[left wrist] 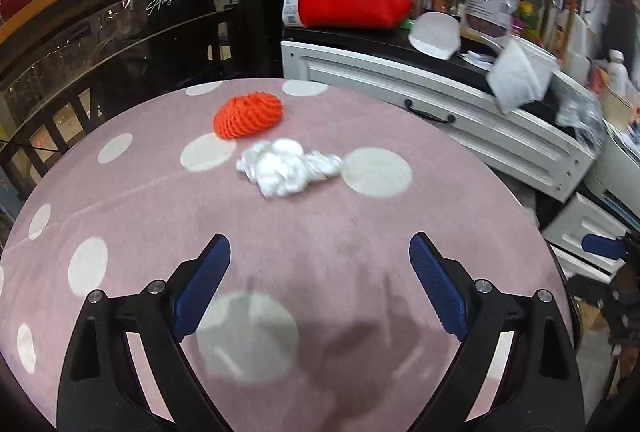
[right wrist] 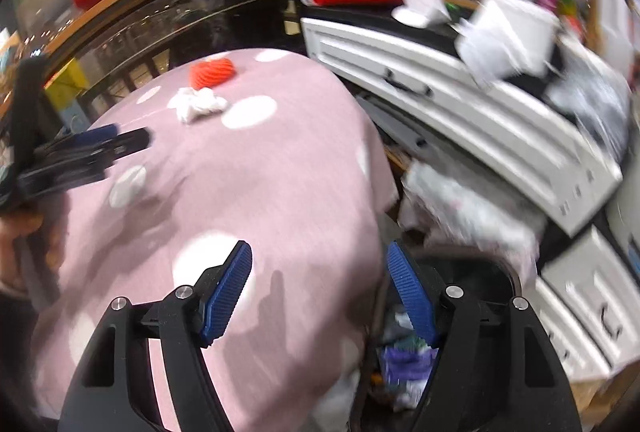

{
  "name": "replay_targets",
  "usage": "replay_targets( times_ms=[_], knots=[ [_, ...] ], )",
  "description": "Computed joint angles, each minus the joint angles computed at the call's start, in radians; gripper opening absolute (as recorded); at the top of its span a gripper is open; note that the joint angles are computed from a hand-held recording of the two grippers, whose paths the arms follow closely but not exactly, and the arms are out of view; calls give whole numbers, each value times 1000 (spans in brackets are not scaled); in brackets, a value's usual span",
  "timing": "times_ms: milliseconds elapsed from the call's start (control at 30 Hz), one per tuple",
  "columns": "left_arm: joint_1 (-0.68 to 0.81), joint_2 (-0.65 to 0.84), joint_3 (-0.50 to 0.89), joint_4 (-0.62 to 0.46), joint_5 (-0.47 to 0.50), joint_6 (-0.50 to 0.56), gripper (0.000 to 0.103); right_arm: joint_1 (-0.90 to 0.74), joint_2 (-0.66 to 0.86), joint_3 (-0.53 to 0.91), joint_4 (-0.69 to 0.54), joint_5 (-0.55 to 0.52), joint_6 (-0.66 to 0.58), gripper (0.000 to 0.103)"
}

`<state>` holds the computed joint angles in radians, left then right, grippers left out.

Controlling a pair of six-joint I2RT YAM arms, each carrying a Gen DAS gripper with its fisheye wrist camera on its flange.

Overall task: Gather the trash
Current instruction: 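Move both grippers back over the table toward the tissue and scrubber, then grasp the white tissue with the left gripper while the right grasps the orange mesh scrubber, then carry the orange scrubber over the bin and open the right gripper while the left carries the tissue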

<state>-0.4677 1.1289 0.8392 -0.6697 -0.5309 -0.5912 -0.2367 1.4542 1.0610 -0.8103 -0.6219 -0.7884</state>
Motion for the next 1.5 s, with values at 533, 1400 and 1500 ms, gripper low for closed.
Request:
replay_targets(
  times_ms=[533, 1400, 1500],
  knots=[
    [333, 220, 53, 243, 172, 307, 40, 393, 272, 321, 92, 85, 327, 69],
    [707, -44, -72, 258, 234, 391, 40, 742, 583, 671, 103, 202, 525, 17],
    [638, -47, -70, 232, 202, 369, 40, 694, 506, 587, 87, 159, 508, 17]
  ],
)
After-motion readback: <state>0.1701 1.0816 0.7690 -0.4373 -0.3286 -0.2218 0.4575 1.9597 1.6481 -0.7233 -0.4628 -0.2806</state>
